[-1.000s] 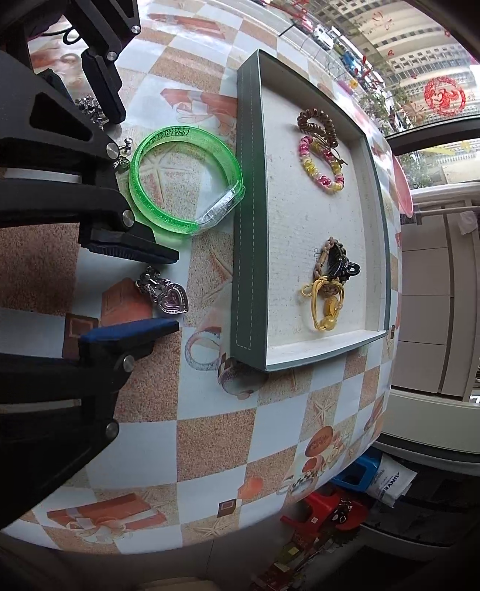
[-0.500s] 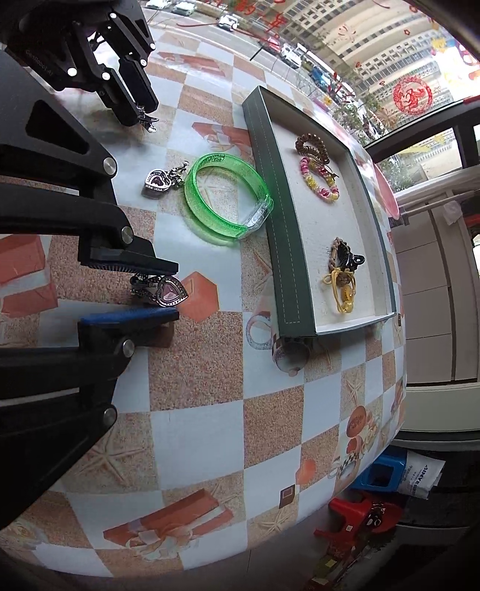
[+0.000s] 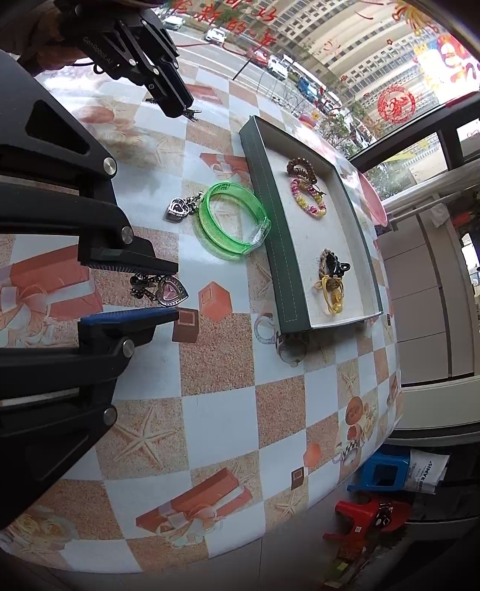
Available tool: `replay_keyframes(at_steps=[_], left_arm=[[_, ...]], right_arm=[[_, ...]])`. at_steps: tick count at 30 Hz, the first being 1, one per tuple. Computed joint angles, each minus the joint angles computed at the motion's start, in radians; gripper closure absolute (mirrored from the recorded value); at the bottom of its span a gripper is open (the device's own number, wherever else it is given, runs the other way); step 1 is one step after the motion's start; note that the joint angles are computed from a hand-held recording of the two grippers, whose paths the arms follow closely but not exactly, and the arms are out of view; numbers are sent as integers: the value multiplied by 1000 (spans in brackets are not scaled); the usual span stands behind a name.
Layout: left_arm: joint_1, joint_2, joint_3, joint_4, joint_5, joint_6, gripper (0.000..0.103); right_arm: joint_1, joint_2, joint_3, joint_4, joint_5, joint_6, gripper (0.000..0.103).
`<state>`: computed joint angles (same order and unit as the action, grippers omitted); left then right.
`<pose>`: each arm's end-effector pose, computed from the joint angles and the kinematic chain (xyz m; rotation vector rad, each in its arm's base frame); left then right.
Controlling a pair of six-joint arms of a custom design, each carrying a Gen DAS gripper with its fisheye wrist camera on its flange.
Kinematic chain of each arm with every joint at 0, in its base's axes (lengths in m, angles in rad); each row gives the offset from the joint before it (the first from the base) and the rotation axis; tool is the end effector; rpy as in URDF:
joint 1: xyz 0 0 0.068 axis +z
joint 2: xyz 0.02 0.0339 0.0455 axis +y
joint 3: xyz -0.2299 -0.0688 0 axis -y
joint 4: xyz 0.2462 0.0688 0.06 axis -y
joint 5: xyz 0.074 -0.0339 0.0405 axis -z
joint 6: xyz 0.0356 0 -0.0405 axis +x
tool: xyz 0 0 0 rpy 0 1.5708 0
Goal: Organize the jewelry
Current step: 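Carry the star clip and heart pendant into the tray and open both tools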
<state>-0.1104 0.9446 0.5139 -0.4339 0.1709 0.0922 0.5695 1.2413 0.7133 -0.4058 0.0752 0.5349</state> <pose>0.2029 -0.0286 0.1685 0.3219 2.4087 -0.2162 0.2151 0.1345 0.1708 -0.0124 2.5382 0.3577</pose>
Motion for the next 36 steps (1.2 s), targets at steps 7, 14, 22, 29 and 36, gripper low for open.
replay_keyframes(at_steps=[7, 14, 22, 29, 36], left_arm=[[18, -6, 36, -17, 18, -4, 70], [42, 31, 92, -15, 33, 1, 70], [80, 110, 182, -6, 42, 1, 70], [128, 248, 315, 15, 70, -7, 70], [112, 465, 495, 47, 31, -28, 70]], right_arm=[[6, -2, 44, -31, -9, 2, 84], [10, 28, 131, -66, -9, -20, 84], [-3, 110, 275, -99, -6, -77, 84], [-53, 227, 444, -115, -44, -129, 84], [-119, 398, 646, -127, -120, -143, 84]])
